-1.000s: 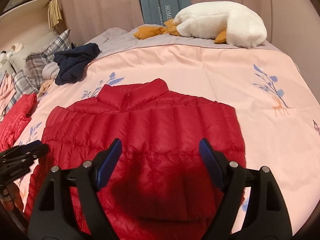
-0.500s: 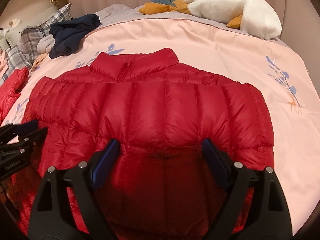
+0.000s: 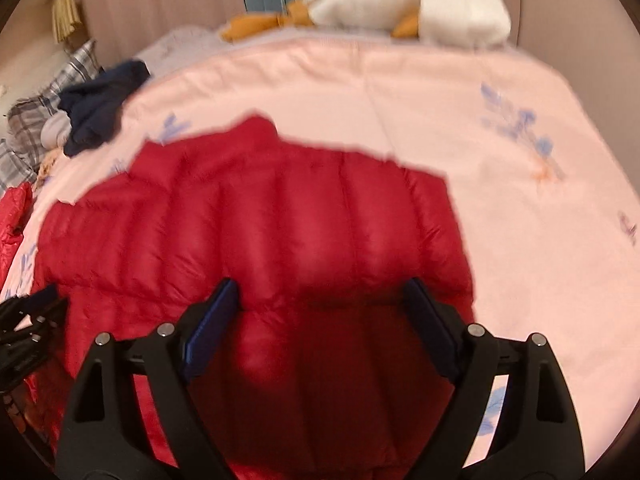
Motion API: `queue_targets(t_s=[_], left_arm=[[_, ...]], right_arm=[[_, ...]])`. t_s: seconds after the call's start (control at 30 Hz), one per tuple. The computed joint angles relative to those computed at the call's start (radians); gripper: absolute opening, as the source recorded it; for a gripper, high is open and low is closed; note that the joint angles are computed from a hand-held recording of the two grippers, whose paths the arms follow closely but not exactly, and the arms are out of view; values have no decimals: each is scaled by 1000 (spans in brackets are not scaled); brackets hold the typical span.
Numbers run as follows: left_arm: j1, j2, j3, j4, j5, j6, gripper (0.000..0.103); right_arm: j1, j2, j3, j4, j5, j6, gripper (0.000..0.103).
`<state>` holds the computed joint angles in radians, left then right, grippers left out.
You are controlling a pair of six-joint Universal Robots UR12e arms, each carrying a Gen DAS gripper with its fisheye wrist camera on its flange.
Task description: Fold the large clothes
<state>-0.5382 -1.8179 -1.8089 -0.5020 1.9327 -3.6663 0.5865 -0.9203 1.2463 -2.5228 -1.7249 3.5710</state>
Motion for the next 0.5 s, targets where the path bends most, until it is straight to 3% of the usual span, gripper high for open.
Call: queue_targets(t_s=[0.13,0.23,0.37,0.5], left_arm=[[-1,-1,1,-3,1,2,56],[1,0,0,-5,-4,1,56],[1,-1,0,-4,-6,-2,56],[1,0,0,-5,-6,-2,57]], right_arm=[[-13,-3,7,2,52,30,88],[-9,-17,21,-25,40,32,87],[17,-40,49,-90,-2,-55,87],[40,-46,59,-109,17,-151,87]])
